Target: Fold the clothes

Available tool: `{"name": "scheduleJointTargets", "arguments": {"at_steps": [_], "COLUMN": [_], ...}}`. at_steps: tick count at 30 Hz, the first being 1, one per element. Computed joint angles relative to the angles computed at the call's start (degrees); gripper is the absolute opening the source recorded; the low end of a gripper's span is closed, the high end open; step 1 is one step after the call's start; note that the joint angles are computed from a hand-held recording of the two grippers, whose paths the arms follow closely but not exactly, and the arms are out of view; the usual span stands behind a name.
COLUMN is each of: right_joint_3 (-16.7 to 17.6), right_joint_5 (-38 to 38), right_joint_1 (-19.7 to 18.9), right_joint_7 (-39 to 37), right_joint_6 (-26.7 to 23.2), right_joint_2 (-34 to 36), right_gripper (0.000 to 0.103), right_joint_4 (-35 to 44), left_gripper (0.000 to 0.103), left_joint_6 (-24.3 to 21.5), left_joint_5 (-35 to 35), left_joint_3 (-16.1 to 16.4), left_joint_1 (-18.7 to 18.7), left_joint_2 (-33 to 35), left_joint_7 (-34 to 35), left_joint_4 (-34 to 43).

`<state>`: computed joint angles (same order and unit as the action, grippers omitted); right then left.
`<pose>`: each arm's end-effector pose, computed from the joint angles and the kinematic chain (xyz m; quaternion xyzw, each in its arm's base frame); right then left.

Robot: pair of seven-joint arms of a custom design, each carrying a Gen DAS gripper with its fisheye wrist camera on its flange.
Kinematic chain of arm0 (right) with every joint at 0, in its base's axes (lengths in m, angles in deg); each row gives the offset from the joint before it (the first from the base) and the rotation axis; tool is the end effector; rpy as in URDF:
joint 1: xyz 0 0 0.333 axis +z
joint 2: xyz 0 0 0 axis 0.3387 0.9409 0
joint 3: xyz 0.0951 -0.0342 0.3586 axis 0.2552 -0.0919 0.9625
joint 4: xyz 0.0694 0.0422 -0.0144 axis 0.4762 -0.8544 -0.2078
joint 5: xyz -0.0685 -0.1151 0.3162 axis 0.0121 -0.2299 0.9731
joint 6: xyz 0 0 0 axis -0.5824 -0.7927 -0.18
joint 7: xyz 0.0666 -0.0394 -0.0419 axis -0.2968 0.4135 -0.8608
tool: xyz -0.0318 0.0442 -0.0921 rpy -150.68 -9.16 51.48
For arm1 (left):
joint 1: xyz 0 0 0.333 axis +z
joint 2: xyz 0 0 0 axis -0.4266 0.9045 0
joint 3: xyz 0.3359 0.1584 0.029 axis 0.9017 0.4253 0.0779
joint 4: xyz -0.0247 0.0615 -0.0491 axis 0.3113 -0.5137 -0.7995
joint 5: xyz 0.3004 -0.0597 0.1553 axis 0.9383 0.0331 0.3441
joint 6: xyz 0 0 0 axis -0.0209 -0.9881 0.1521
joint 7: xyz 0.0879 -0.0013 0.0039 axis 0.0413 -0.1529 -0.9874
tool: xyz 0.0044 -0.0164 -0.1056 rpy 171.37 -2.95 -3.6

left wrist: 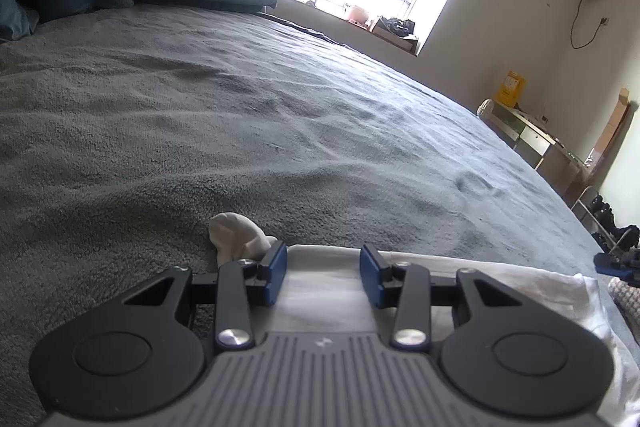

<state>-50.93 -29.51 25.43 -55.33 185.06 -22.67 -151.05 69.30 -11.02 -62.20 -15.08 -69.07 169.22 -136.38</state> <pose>0.4418 0.0925 0.4917 -0.4000 0.7941 -0.3006 0.3450 0.6166 0.0256 0.4634 -0.4991 0.7158 -0.4829 0.0737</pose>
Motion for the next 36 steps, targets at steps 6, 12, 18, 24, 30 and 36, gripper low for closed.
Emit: {"name": "scheduleJointTargets", "arguments": {"at_steps": [6, 12, 18, 24, 30, 36], "right_joint_3": [-0.8, 4.2, 8.1, 11.5, 13.8, 18.4], "right_joint_5": [13.9, 23.1, 28.4, 27.3, 31.2, 27.8], "right_joint_1": [-1.0, 0.7, 3.1, 1.4, 2.1, 5.3], "right_joint_7": [-11.6, -17.9, -27.6, -21.2, -17.0, -13.9], "right_joint_6": [2.3, -10.3, -9.3, -1.9, -10.7, -14.3], "right_joint_2": [3.6, -8.8, -15.8, -14.4, -18.7, -24.5], "right_gripper": [0.019, 0.022, 0.022, 0.021, 0.022, 0.022], "right_joint_4": [-0.8, -7.6, -9.7, -14.2, -18.1, -17.5], "left_gripper": [0.042, 0.046, 0.059, 0.075, 0.075, 0.092], "left_joint_6": [-0.8, 0.3, 2.5, -4.7, -4.0, -12.6], "left_joint_5": [0.2, 2.5, -0.5, 4.0, 7.3, 16.2], "left_joint_3": [0.0, -0.1, 0.8, 5.0, 7.6, 10.1], "left_joint_1": [0.3, -0.3, -0.8, -0.8, -1.8, -1.5], "left_joint_2": [0.4, -0.4, -7.7, -16.1, -21.3, -25.3], "left_joint_7": [-1.0, -1.6, 4.8, 4.3, 5.8, -0.3], "left_joint_4": [0.5, 0.5, -3.8, -10.2, -16.3, -17.9]}}
